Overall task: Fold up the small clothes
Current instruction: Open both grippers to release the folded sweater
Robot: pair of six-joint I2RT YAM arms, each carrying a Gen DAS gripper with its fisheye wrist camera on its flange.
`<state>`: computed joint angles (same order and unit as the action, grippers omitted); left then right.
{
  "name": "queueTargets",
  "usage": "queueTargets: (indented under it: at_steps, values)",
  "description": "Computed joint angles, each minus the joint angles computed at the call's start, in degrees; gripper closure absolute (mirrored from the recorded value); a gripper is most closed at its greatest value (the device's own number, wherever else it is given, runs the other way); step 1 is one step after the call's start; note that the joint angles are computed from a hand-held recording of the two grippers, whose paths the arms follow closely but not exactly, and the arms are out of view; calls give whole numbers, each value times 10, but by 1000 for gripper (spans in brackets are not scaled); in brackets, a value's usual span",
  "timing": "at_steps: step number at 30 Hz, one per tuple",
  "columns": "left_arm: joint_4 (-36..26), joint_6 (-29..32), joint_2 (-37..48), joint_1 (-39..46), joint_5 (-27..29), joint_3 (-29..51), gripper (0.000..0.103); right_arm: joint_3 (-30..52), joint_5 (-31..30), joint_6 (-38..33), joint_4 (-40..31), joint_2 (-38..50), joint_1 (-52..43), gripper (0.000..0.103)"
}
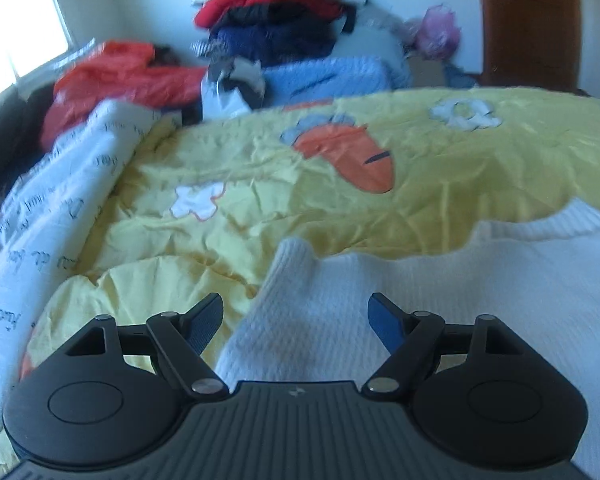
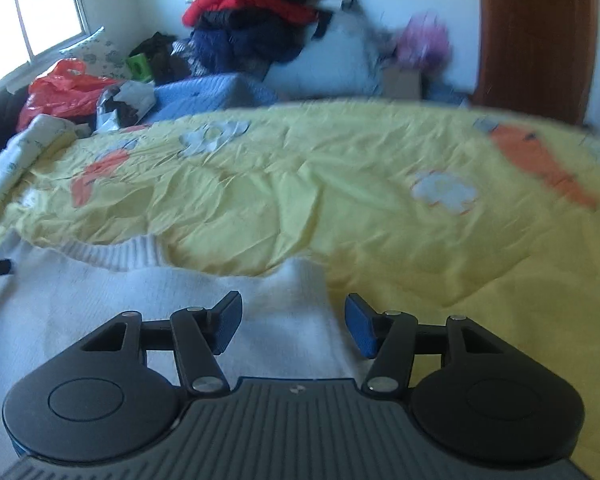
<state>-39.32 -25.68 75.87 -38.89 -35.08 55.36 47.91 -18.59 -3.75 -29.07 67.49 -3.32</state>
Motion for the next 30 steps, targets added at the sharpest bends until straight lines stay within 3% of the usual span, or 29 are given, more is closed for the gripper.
queueTargets:
  at_steps: [1, 2, 3, 4, 5, 9, 11, 12, 14, 16, 17, 18, 20, 22, 25, 26, 27, 30]
  values:
    - [6, 8, 12, 6, 4, 2, 24, 9, -11, -3, -8, 17, 0, 40]
    - [21, 23, 17, 10, 4, -2, 31, 10, -9, -9, -5, 24, 5, 53]
    - [41, 38, 15, 13, 10, -11, 68, 8, -10, -18, -1, 27, 7, 77]
    - [50, 48, 12, 17, 23, -14, 90, 11, -29, -20, -4, 28, 1, 87]
    - [44, 36, 15, 13, 8, -8, 96, 15, -50, -11, -9, 24, -7, 89]
    - [89, 13, -14, 32, -21, -40, 96, -11, -103, 29, 50, -22, -45, 90]
    - [85, -8, 16, 54, 2, -47, 96, -20, -69, 39, 75, 3, -33, 90]
    - [115, 0, 14, 37, -31, -69, 96, -25, -41, 41, 79, 20, -18, 90]
    - [97, -3, 34, 13, -68, -54, 96, -57, -4, 47, 117, 15, 10, 89]
    - [81, -4, 44, 2, -86, -43, 93, -57, 33, 48, 108, -2, 26, 69]
    - [71, -9, 38, -5, -95, -41, 93, -52, 45, 49, 93, -11, 28, 52]
    - [61, -13, 28, -9, -103, -39, 91, -49, 53, 50, 78, -25, 28, 42]
    - [19, -52, -19, -40, -127, -37, 90, -62, 53, 40, 60, -85, 15, 43]
    - [-38, -111, -67, -92, -157, -30, 88, -82, 13, 32, 30, -177, -17, 42]
    - [-67, -160, -110, -186, -188, -34, 61, -96, -80, 34, -40, -274, -58, 38]
    - [-75, -171, -103, -209, -183, -31, 45, -102, -76, 39, -59, -298, -40, 36]
    - [-80, -180, -89, -224, -177, -27, 41, -109, -49, 46, -70, -316, -2, 35]
    - [-80, -190, -30, -237, -142, -23, 41, -140, 126, 65, -54, -321, 170, 35]
